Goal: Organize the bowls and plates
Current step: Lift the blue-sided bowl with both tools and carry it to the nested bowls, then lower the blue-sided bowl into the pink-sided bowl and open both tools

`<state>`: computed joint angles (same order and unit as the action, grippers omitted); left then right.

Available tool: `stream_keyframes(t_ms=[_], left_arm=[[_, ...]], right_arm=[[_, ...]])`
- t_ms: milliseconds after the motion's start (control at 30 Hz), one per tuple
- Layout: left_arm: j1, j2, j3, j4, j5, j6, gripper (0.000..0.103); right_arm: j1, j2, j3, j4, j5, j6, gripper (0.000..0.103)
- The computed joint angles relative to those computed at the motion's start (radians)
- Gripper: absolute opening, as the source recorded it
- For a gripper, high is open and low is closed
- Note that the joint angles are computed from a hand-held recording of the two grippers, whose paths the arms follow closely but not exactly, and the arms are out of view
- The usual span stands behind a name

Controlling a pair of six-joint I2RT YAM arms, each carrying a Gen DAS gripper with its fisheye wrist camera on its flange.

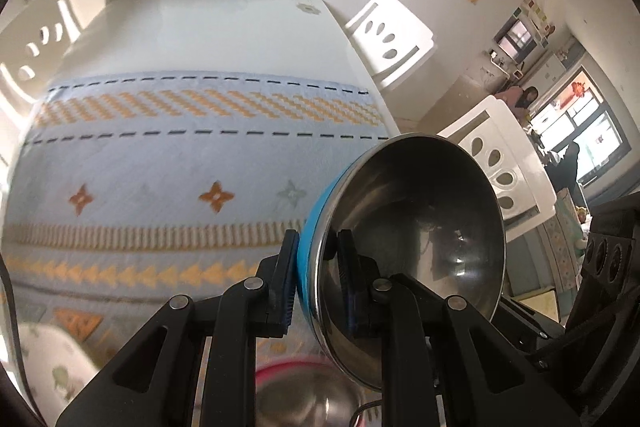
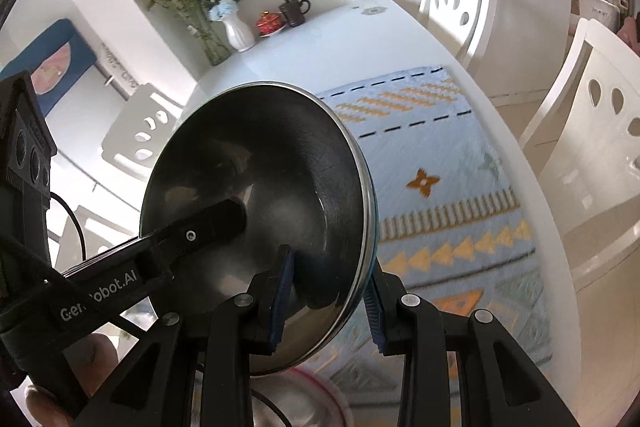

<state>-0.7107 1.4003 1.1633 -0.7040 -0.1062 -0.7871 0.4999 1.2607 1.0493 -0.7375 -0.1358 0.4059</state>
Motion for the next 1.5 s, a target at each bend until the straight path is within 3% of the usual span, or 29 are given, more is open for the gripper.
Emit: stream_keyframes(t_ms=[233, 433, 600, 700, 967, 1200, 1500], left_arm=[[-0.138, -0.239, -0.146, -0.113, -0.104, -0.158, 0.015], [-0.323, -0.405, -0.253, -0.222, -0.210, -0.365, 0.015], [-0.501, -0.461, -0.299, -0.298, -0.285, -0.557, 0.015], [-0.569, -0.455, -0.303, -0.314, -0.316, -0.619, 0.015], [-0.544, -0.411, -0.264, -0.276, -0.310, -0.544, 0.015], [-0.448, -0.343, -0.296, -0.154, -0.201, -0.440, 0.015], [-0.409, -0.286, -0.399, -0.029, -0.085, -0.440, 0.015]], right_arm=[[0.243, -0.147, -0.058, -0.081, 0.121, 0.163, 0.032], [0.483, -0.223, -0.104, -0.139, 0.232, 0.326, 0.033], [0.644, -0.259, -0.137, -0.184, 0.295, 0.455, 0.033], [0.704, -0.290, -0.162, -0.201, 0.324, 0.507, 0.033], [0.648, -0.321, -0.146, -0.231, 0.313, 0.483, 0.033], [0.506, -0.322, -0.186, -0.224, 0.203, 0.434, 0.034], [0.429, -0.311, -0.312, -0.173, 0.093, 0.427, 0.034]])
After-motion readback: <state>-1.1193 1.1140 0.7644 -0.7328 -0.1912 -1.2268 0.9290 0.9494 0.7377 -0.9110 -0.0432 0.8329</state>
